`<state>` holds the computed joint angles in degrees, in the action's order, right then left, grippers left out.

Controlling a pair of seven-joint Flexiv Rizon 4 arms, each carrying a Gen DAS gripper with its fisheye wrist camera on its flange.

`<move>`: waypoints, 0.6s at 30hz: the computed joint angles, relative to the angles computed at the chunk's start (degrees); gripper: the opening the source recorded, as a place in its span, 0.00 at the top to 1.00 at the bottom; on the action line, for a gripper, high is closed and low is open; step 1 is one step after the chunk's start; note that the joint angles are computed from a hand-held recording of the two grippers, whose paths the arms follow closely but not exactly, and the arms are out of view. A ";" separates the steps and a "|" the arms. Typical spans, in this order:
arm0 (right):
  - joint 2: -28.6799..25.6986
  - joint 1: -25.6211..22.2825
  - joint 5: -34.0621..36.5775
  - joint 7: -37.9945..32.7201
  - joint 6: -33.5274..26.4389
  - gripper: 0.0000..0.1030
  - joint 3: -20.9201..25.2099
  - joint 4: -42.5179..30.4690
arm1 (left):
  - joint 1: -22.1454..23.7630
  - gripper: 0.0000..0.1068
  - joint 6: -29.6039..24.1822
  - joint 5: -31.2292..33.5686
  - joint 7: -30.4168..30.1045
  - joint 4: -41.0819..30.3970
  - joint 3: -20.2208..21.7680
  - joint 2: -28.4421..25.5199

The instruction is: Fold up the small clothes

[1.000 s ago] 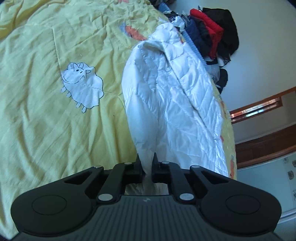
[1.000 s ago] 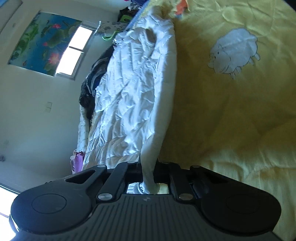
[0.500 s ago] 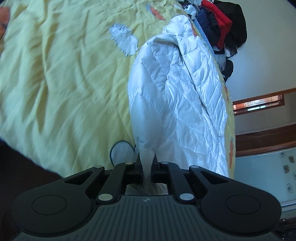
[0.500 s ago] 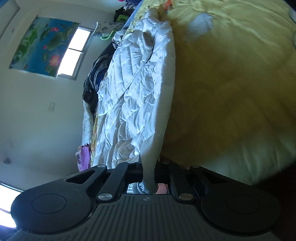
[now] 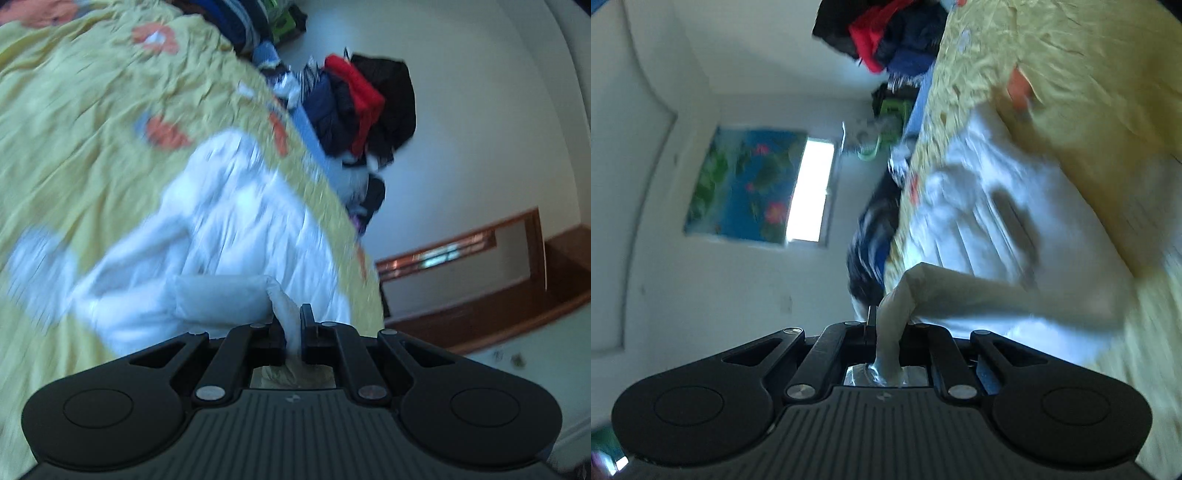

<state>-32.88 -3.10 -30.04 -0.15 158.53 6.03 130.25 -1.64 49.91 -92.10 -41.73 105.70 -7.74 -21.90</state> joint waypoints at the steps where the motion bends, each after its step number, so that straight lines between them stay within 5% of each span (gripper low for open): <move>1: -1.27 -0.69 -1.21 1.41 -1.27 0.88 -0.56 -2.96 | -0.08 0.94 1.08 -0.22 -0.80 -2.62 -0.44 -1.86; 6: -8.57 -3.07 -6.01 9.22 -8.99 0.88 -1.68 -18.07 | -0.12 0.94 7.59 5.51 -7.24 -15.84 -3.49 -11.71; 13: -19.72 -5.95 -15.27 20.11 -22.09 0.85 -1.02 -38.26 | -1.86 0.94 13.54 24.18 -22.64 -34.62 -3.85 -26.45; 18: -25.50 -6.85 -16.18 25.85 -23.93 0.74 1.15 -44.05 | -1.99 0.92 12.78 33.37 -31.18 -41.10 -3.24 -32.33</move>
